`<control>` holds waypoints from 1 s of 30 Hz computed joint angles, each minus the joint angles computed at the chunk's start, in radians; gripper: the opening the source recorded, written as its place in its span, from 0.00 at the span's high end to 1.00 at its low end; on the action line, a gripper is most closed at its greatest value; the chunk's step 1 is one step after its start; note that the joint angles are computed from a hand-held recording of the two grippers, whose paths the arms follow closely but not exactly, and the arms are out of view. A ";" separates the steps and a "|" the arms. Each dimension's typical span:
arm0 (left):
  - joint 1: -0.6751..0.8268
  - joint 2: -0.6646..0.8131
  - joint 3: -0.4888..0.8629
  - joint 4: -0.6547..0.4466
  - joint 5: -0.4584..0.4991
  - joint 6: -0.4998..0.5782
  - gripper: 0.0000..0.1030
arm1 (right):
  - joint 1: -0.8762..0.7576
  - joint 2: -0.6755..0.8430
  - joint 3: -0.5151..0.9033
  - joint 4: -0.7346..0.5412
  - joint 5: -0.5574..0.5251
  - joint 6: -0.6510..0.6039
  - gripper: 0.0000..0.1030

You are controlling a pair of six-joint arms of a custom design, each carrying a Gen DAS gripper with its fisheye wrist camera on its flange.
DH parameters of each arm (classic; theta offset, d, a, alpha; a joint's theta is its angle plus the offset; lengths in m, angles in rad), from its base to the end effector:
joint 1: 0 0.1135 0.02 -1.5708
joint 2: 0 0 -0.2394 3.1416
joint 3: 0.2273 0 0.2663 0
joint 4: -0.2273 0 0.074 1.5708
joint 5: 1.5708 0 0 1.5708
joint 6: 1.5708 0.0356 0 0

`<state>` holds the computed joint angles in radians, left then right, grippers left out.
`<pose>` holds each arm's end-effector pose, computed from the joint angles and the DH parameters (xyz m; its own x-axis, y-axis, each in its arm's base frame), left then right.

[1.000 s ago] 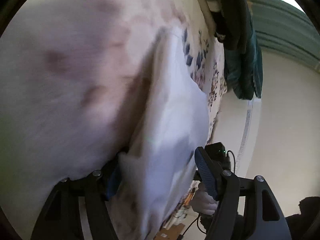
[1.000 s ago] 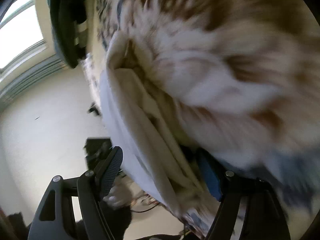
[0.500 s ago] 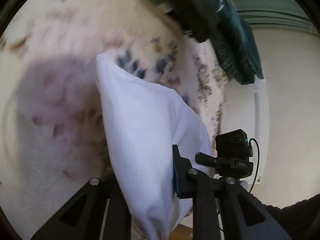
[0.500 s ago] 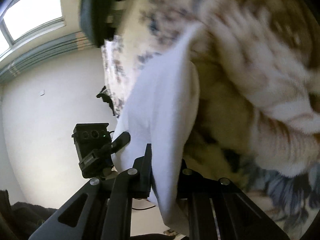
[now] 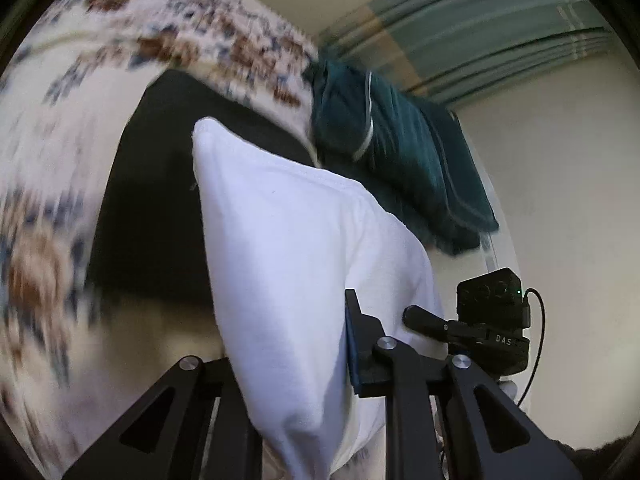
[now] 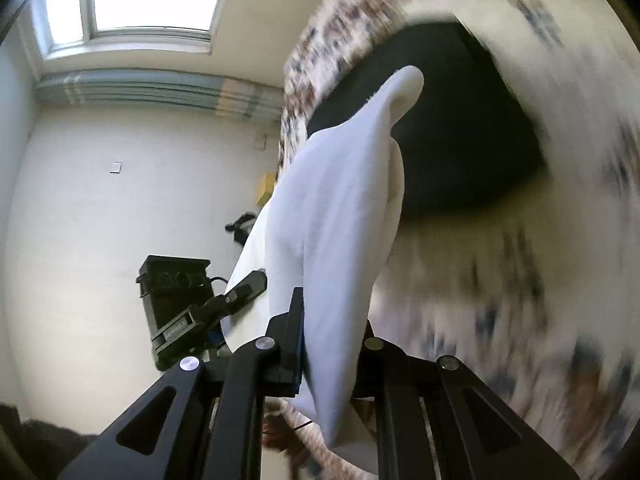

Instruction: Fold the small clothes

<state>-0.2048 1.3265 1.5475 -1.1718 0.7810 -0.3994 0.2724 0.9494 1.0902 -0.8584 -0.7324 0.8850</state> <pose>0.2492 -0.0774 0.3804 -0.9461 -0.0856 -0.3125 0.1922 0.6284 -0.7538 0.1908 0.0780 0.3379 -0.9314 0.3373 -0.1368 0.0562 0.5046 0.8615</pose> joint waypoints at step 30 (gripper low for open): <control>-0.216 0.225 0.247 -0.102 -0.815 0.095 0.00 | 0.341 0.661 0.780 -0.699 0.999 -0.120 0.00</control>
